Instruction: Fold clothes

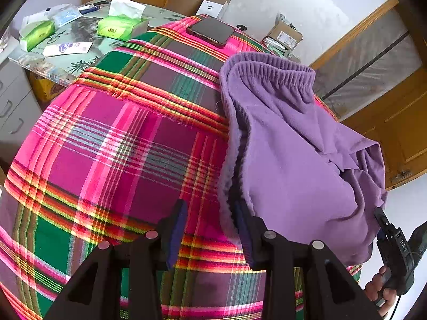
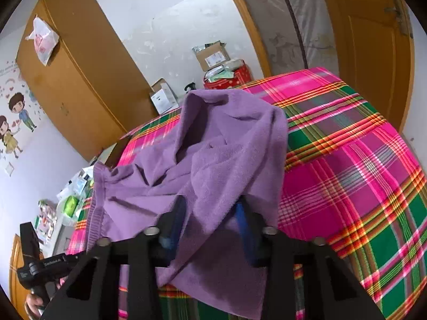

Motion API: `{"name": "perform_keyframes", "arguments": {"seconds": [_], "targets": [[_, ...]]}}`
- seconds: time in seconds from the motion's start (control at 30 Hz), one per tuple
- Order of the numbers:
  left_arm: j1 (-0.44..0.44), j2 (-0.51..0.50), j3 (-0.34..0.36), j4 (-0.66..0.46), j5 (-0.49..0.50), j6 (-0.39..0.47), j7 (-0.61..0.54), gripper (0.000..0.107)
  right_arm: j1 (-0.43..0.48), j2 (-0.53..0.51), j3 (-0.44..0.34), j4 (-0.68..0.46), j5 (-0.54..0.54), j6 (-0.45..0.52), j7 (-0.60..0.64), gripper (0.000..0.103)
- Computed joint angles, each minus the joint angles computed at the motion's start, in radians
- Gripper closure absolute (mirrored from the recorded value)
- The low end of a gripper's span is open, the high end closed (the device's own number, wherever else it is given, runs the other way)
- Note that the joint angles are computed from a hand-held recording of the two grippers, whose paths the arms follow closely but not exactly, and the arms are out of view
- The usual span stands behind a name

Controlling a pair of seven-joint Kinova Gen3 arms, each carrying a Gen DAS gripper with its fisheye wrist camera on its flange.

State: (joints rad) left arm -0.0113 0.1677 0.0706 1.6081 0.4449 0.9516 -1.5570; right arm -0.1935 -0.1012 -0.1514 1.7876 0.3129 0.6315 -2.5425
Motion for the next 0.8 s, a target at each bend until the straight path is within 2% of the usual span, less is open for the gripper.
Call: {"name": "perform_keyframes", "arguments": {"seconds": [0.07, 0.17, 0.2, 0.37, 0.67, 0.8], "targets": [[-0.005, 0.003, 0.001, 0.001, 0.015, -0.003, -0.009, 0.072, 0.001, -0.002, 0.001, 0.005, 0.000, -0.014, -0.010, 0.087], [-0.032, 0.015, 0.005, 0.007, 0.076, 0.015, -0.065, 0.100, 0.007, -0.014, -0.008, 0.020, 0.015, -0.039, -0.025, 0.096], [-0.032, 0.013, 0.005, 0.011, 0.078, 0.011, -0.072, 0.101, 0.009, -0.018, -0.016, 0.022, 0.030, -0.042, -0.035, 0.097], [-0.061, -0.022, -0.004, 0.052, 0.160, -0.010, -0.146, 0.102, 0.017, -0.047, -0.055, 0.031, 0.106, -0.047, -0.082, 0.098], [-0.106, -0.086, -0.051, 0.089, 0.266, -0.002, -0.222, 0.103, 0.065, -0.133, -0.093, 0.082, 0.086, -0.101, -0.103, 0.098], [-0.135, -0.112, -0.078, 0.108, 0.319, 0.023, -0.279, 0.103, 0.119, -0.176, -0.170, 0.098, 0.134, -0.105, -0.134, 0.098]]}}
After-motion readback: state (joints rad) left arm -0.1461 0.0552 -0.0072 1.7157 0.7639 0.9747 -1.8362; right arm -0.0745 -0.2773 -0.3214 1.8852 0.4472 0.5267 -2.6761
